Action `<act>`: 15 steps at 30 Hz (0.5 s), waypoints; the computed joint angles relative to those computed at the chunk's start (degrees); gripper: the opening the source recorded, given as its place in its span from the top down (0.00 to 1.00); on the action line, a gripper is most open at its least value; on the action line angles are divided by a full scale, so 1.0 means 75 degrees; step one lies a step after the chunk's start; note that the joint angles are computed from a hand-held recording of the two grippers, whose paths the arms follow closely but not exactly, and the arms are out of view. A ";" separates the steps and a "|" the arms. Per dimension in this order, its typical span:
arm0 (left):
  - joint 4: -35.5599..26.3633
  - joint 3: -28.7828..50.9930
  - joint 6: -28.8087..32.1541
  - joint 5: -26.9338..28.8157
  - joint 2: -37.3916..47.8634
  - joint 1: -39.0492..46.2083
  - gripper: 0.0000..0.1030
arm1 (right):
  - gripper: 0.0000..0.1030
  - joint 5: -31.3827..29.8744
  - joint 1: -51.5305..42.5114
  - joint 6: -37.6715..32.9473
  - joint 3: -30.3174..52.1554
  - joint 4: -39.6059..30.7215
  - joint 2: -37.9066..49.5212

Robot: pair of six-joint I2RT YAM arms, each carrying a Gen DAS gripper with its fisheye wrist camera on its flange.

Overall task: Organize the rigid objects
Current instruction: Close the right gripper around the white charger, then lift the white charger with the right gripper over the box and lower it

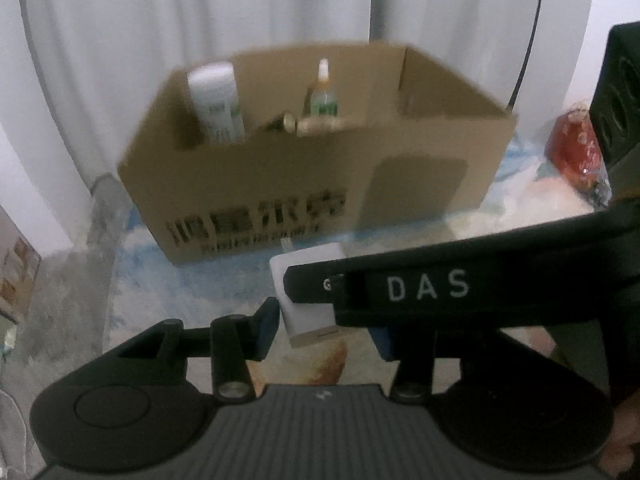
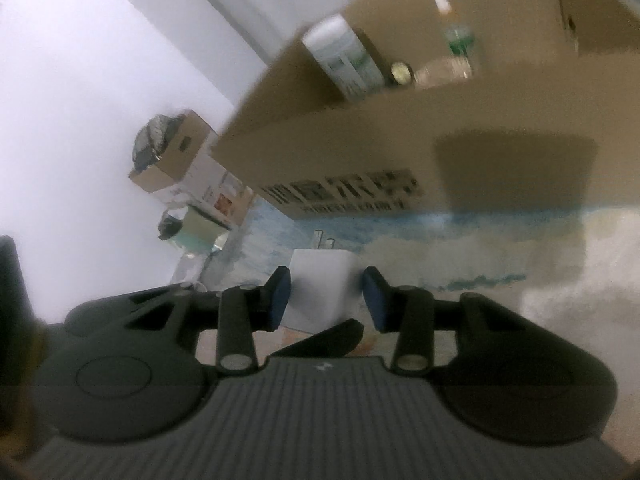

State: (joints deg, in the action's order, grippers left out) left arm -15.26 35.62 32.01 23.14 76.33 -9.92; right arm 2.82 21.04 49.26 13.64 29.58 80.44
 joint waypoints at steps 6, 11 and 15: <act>-0.0254 0.0476 -0.0500 0.0224 -0.1183 -0.0397 0.52 | 0.61 0.1546 0.0577 -0.0852 0.0375 -0.2480 -0.2902; 0.0296 0.1530 -0.1082 -0.0408 -0.0589 -0.1551 0.52 | 0.61 0.0322 -0.1260 -0.2088 0.0993 -0.3456 -0.3892; 0.0243 0.3080 -0.1322 -0.0660 0.0959 -0.2312 0.52 | 0.61 -0.1160 -0.3302 -0.3107 0.1804 -0.3655 -0.3169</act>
